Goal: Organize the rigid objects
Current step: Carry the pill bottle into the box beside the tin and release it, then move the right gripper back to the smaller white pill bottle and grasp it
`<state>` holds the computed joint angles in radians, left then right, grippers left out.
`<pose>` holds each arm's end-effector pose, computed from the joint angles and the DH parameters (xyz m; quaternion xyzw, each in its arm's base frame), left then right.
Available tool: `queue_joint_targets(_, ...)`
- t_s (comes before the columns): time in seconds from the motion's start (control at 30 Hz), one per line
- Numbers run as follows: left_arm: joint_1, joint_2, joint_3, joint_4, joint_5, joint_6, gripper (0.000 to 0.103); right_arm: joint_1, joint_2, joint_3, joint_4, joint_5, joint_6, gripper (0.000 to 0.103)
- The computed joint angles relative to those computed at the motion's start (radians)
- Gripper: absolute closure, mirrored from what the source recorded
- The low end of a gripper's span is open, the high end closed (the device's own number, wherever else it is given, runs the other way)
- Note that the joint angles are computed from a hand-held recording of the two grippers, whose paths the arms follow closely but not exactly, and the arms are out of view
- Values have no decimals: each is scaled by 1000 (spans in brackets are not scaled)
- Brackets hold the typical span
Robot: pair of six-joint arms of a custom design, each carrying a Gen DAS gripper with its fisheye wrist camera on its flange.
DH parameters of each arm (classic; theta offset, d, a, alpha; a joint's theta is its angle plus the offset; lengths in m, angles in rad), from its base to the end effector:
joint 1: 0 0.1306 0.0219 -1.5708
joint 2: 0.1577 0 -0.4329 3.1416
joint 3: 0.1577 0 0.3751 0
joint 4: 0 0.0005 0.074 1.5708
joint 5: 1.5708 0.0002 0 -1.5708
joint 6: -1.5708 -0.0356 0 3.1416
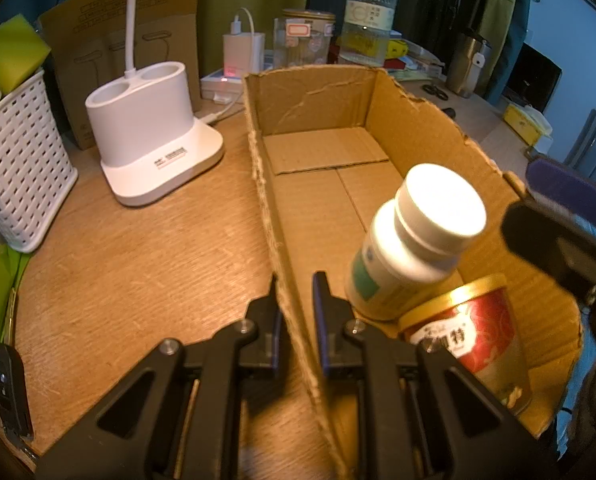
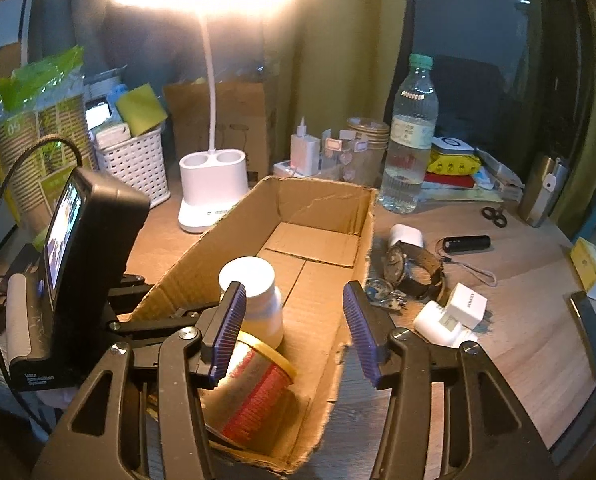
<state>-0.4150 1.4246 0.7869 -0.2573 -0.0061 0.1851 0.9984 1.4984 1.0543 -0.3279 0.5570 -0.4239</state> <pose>0.3629 -0.1602 0.2545 0.1072 0.9373 -0.0952 0.3175 0.2719 0.3863 0.3279 -0.1484 0.8798 0.0521 0.4486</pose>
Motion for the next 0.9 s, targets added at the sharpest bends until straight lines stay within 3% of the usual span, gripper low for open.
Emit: queue_joint_targets(0.9,1,1,0,1,0,-1,89,-71,-110,-90,-17,71,-82,47)
